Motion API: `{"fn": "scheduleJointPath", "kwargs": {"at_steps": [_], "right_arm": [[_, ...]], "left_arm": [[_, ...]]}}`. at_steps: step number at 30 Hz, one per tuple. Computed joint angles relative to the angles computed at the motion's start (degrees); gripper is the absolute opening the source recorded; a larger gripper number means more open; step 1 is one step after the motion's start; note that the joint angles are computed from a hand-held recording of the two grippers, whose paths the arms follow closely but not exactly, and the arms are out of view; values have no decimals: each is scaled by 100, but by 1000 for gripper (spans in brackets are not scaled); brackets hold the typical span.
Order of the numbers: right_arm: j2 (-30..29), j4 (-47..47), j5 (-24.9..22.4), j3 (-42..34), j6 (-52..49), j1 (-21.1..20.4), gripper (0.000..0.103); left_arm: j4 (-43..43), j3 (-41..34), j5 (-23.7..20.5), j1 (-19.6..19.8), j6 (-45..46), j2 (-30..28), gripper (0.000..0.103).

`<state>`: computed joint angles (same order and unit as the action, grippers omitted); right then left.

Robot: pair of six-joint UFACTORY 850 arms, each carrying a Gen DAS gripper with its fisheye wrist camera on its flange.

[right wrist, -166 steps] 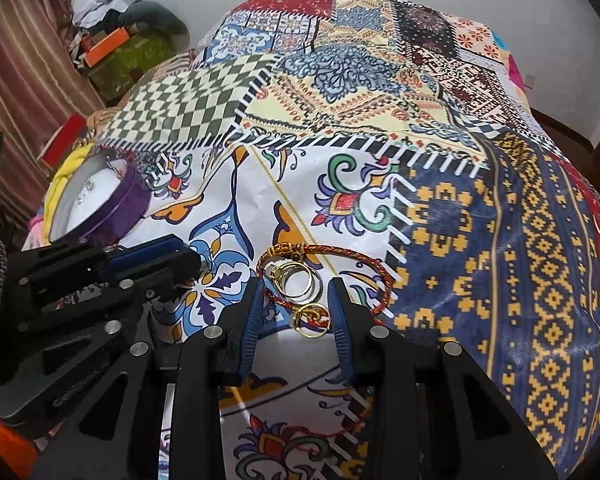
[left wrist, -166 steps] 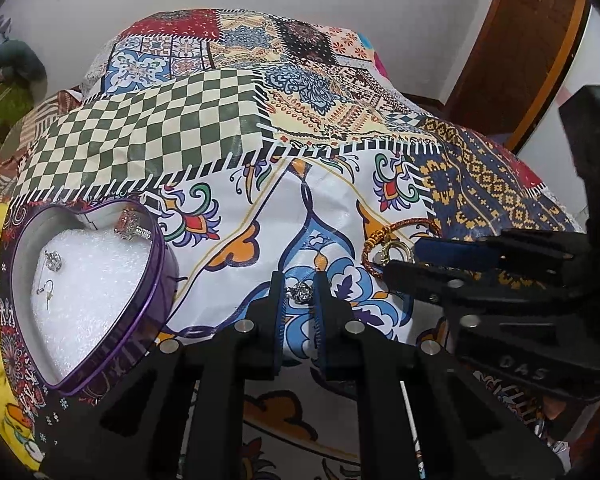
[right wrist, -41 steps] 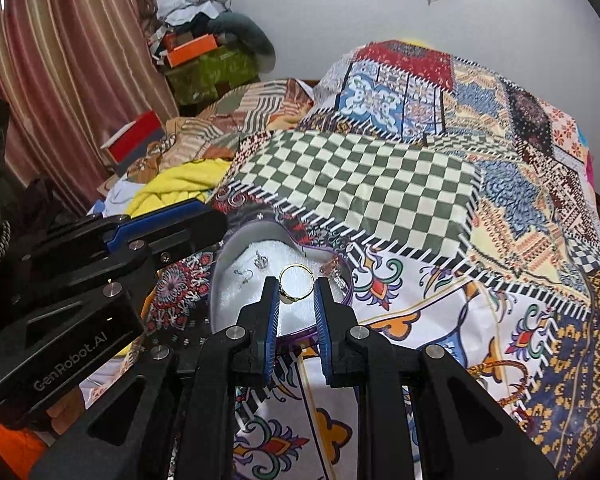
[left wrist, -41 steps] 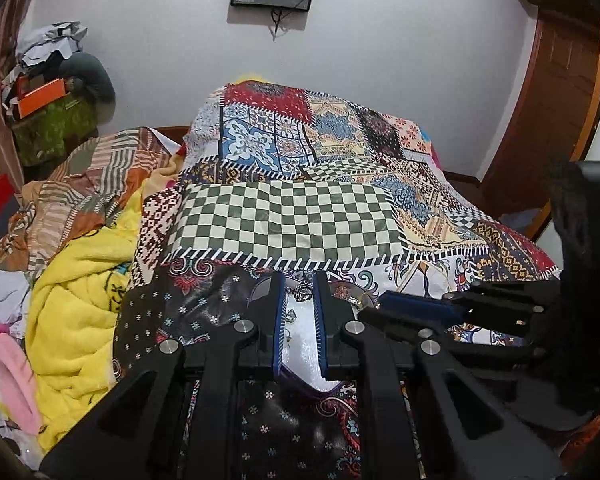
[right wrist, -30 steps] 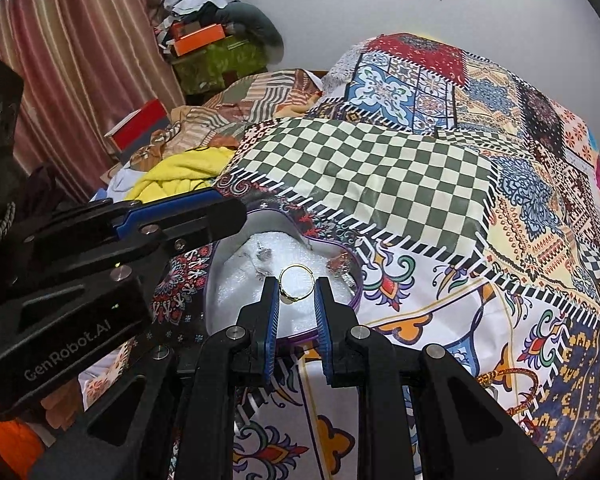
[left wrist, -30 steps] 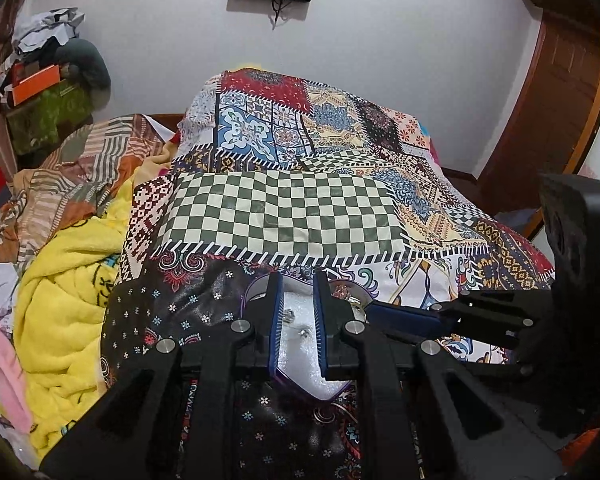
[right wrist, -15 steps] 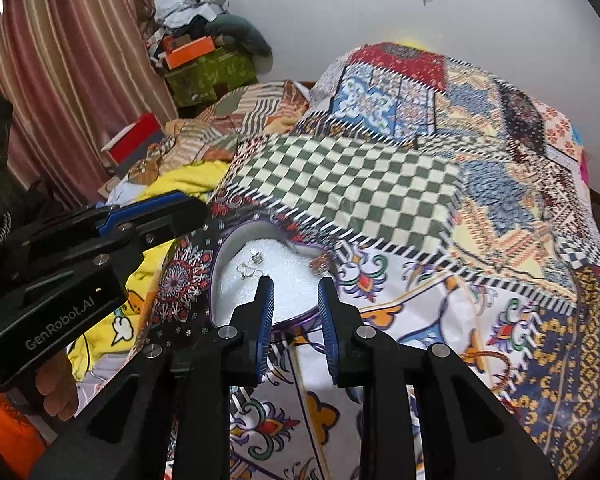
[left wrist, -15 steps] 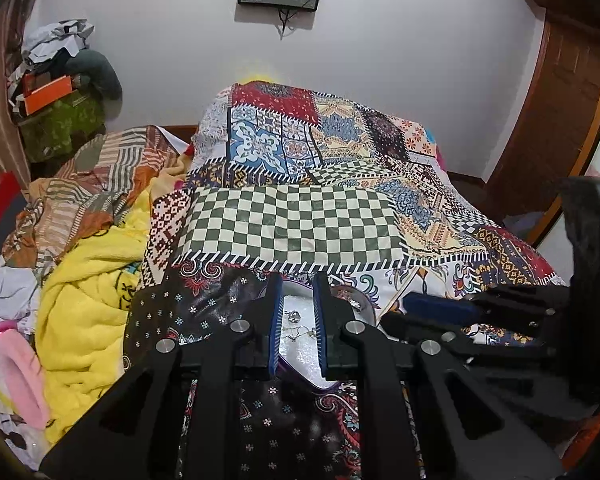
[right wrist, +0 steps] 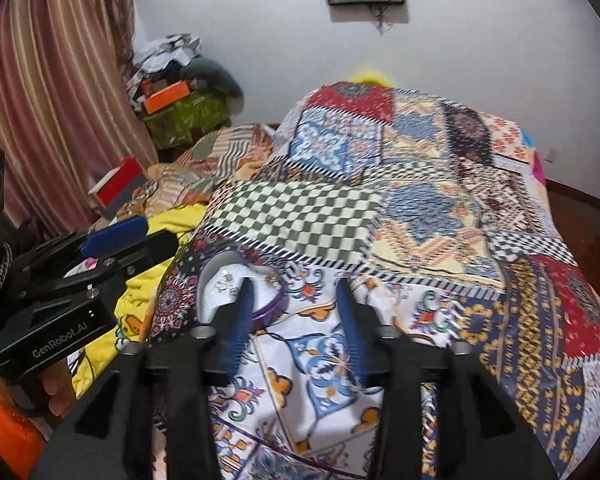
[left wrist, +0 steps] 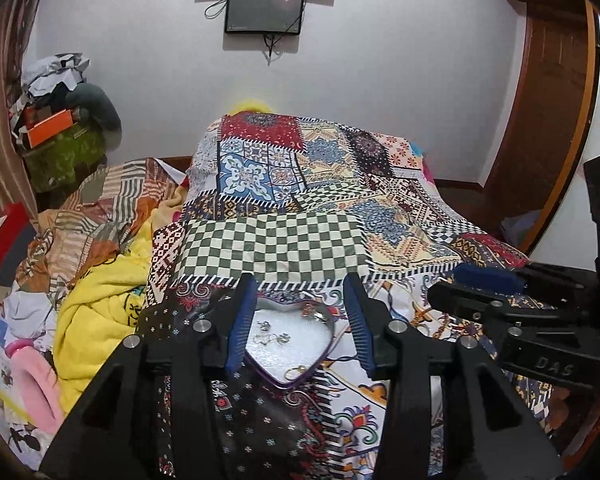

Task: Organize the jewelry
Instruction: 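Move both open tools back toward the remaining jewelry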

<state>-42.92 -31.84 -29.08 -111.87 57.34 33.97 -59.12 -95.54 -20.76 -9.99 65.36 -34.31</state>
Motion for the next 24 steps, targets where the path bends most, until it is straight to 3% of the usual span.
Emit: {"fn": "scheduleJointPath", "kwargs": {"at_steps": [8,14,24], "right_arm": [[651,-988,52,966,1344,-63,49],[1054,-1454,-184,1592,2165,-143,49],[1393,-1350,-387,2235,2456,-302,49]], "left_arm": [[202,151,-66,-180,-79,102,48],[743,-39,-371,-343,-530,-129,49],[1602,-428,-864,-648,-1150,-684,48]]}}
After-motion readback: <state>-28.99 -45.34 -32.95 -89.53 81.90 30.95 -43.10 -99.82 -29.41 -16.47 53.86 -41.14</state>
